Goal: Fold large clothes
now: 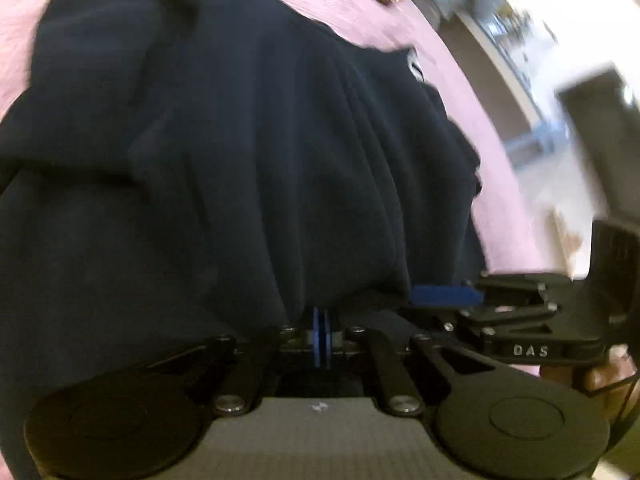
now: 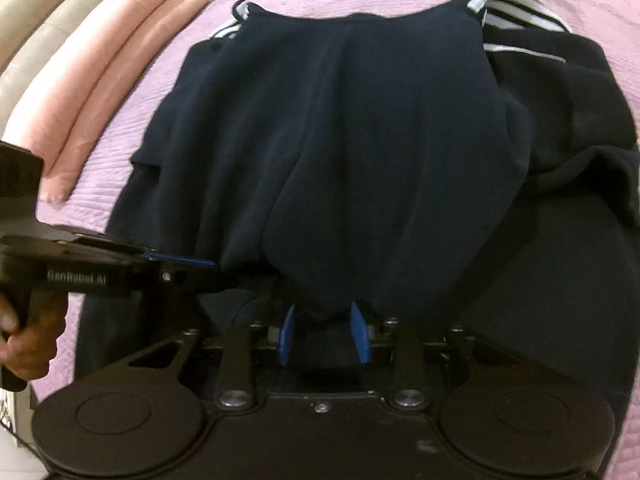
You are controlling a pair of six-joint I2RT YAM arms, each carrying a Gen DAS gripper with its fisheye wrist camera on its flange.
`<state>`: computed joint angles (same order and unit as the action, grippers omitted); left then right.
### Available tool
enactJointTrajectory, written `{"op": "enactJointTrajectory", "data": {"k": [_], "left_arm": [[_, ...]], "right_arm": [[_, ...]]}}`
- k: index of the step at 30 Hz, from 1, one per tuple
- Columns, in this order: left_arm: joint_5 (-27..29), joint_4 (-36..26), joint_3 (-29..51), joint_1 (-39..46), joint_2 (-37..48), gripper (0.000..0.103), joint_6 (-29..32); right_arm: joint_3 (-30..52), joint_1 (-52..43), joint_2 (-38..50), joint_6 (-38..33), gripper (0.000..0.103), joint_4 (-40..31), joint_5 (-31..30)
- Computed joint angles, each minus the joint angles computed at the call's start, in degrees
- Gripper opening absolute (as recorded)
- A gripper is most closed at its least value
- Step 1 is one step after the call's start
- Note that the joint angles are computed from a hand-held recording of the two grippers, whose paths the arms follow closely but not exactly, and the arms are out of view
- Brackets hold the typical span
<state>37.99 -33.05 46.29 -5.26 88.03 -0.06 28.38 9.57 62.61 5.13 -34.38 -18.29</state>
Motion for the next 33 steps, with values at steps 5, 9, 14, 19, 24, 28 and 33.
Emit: {"op": "enactJointTrajectory", "data": {"k": [5,9,14,19,24,28,33], "left_arm": [[0.84,0.18,1.99,2.05,-5.83,0.019,0.70],[-4.07,4.44,1.56,-0.60,-4.15,0.020,-3.84],[-6.32,4.82,-0.10,-0.68,-1.94,0.014,-5.37],[-4.31,4.32,-1.22,1.11,-2.71,0.014,-4.48],[-6.10,2.30,-1.68,0.15,-5.10,0.018,-1.72],[-4.20,2.70,-3.32,3.08,-4.29,0.019,2.45],[-2.06,2.60,-3.45,4.90,-3.32,0.018,2.81]], "right_arm": [[6.69,-4.77,-4.16,0.69,0.051,-4.38,1.51],[5.30,-1.64,-0.79,6.53,0.050,4.40,12.84],[4.46,-9.69,5.98,10.20,0.031,3.65,9.27],[6.34,-19.26,3.41,13.34,0.039,5.65,9.05],[9.25,-23.84,10.16,17.48,0.038,10.14,5.74],[9.56,-22.03,16.45,14.18,0.004,16.82,9.89],[6.48,-29.31,17.27,14.37,0.000,12.41,12.20]]}}
